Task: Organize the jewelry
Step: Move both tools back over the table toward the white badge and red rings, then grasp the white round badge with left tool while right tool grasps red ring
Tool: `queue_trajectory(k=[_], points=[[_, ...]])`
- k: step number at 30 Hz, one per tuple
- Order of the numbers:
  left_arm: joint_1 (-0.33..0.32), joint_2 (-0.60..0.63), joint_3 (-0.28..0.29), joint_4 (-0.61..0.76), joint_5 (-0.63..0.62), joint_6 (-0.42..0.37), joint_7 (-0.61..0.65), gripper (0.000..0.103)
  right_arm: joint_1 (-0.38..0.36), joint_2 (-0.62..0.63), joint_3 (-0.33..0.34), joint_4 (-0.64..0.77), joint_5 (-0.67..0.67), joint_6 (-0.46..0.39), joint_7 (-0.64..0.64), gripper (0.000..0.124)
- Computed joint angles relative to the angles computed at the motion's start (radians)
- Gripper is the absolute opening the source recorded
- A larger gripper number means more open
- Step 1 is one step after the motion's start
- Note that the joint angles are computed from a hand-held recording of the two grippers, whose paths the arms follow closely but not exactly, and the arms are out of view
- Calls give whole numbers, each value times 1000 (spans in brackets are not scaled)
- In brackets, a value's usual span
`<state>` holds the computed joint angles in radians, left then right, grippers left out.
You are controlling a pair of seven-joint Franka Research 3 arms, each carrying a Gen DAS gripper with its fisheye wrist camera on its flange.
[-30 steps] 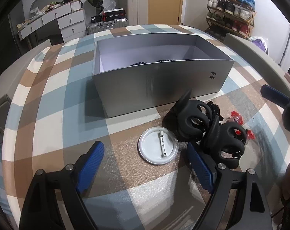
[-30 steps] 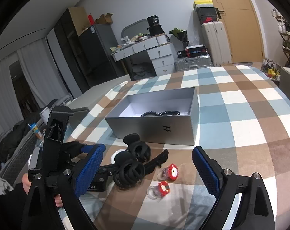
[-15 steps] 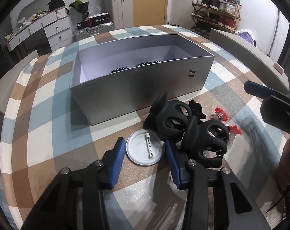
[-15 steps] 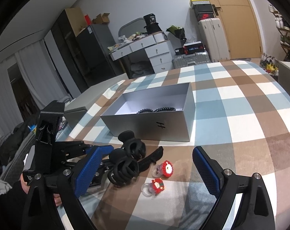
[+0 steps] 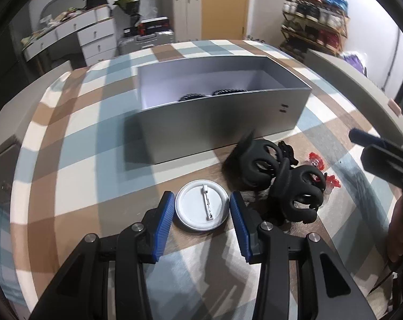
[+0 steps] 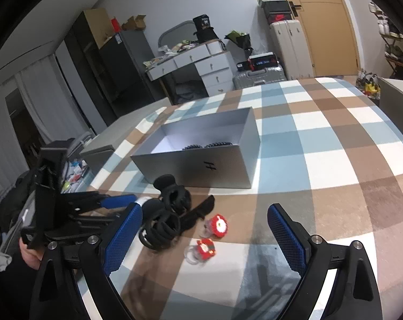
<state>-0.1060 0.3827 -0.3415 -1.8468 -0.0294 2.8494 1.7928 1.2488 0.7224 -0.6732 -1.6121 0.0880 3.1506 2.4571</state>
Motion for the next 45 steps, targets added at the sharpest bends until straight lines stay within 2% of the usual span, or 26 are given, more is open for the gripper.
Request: queue_trajectory(k=[3,5,7,10,12,14,18,24,27,29,31,33,39,45], points=[[43,-15,-42,-33,-57,38,35,37,0,-2,-4,7,-26,-52,8,95],[47,-27,-44,-55,-67,67,39,37,-4,-8,2,3,-52,-63,24,95],[55,-36,-51,-71,-75,90,46,37,-18,-15,20,4,-77,-73,34,89],[34,-44,-25,-81,-46,110,17,37,-75,-21,85,43,-114,-138,21,83],[35,-45,-26,-83,-36,120,9,37,-121,-19,135,85,-137,-206,-2,75],[40,-50,-29,-92,-31,137,2,37,-161,-16,182,114,-151,-240,-16,73],[77,-52,-67,-99,-55,138,21,37,-230,-12,266,153,-177,-270,-31,66],[121,-45,-113,-102,-107,142,70,37,-300,5,354,223,-235,-342,-35,54],[125,-49,-115,-108,-122,145,75,37,-330,16,392,259,-266,-376,-33,39],[136,-50,-126,-111,-137,147,87,37,-350,24,416,281,-287,-396,-28,34],[147,-50,-138,-115,-153,152,100,37,-364,31,435,304,-313,-425,-25,21],[160,-50,-153,-117,-172,154,116,37,-380,31,456,310,-336,-434,-16,20],[156,-59,-151,-128,-187,164,124,37,-401,8,484,273,-400,-412,43,20],[154,-71,-148,-135,-191,171,125,37,-396,-9,479,249,-446,-397,89,20]])
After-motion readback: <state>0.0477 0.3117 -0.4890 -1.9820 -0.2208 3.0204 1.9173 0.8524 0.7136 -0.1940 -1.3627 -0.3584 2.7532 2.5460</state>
